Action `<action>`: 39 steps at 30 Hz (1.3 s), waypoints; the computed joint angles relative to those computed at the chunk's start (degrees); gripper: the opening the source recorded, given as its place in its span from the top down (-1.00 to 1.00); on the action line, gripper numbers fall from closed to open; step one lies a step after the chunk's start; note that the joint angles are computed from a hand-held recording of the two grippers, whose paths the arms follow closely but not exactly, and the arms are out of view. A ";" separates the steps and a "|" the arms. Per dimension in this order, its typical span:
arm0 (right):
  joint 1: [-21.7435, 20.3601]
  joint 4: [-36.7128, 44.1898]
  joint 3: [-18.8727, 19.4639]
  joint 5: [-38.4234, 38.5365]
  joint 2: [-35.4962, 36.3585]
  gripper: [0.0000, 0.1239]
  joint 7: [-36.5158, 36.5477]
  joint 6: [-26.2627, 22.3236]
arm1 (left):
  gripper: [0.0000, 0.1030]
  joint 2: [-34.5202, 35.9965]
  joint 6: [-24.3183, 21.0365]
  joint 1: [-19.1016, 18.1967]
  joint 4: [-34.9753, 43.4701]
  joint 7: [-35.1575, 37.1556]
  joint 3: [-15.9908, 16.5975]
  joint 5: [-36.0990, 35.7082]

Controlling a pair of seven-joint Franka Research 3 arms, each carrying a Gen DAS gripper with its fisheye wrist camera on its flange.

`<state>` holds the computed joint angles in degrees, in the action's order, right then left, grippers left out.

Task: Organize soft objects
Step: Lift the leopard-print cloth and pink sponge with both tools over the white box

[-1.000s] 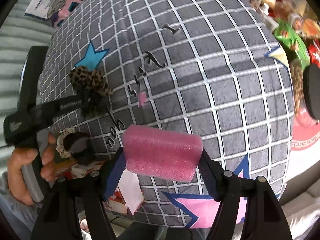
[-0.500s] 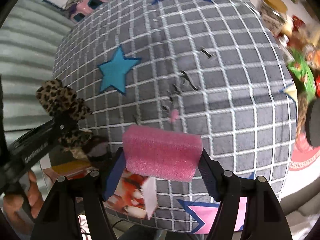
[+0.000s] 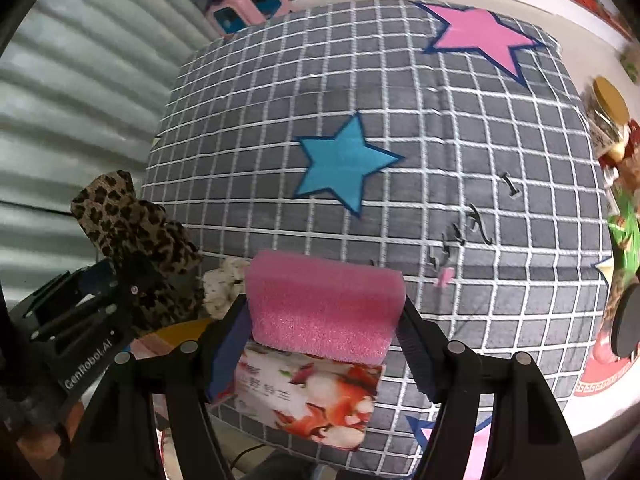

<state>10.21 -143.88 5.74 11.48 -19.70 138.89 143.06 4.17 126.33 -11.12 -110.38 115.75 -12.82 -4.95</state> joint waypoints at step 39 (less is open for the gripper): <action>13.82 32.62 1.73 -8.38 24.80 -0.16 -2.29 -5.80 | 0.21 -4.89 0.84 14.24 -4.15 3.14 9.03 -3.43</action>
<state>24.02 -111.25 7.46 3.10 5.11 136.60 137.25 -0.72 127.17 3.12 -114.53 118.89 -3.78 -8.38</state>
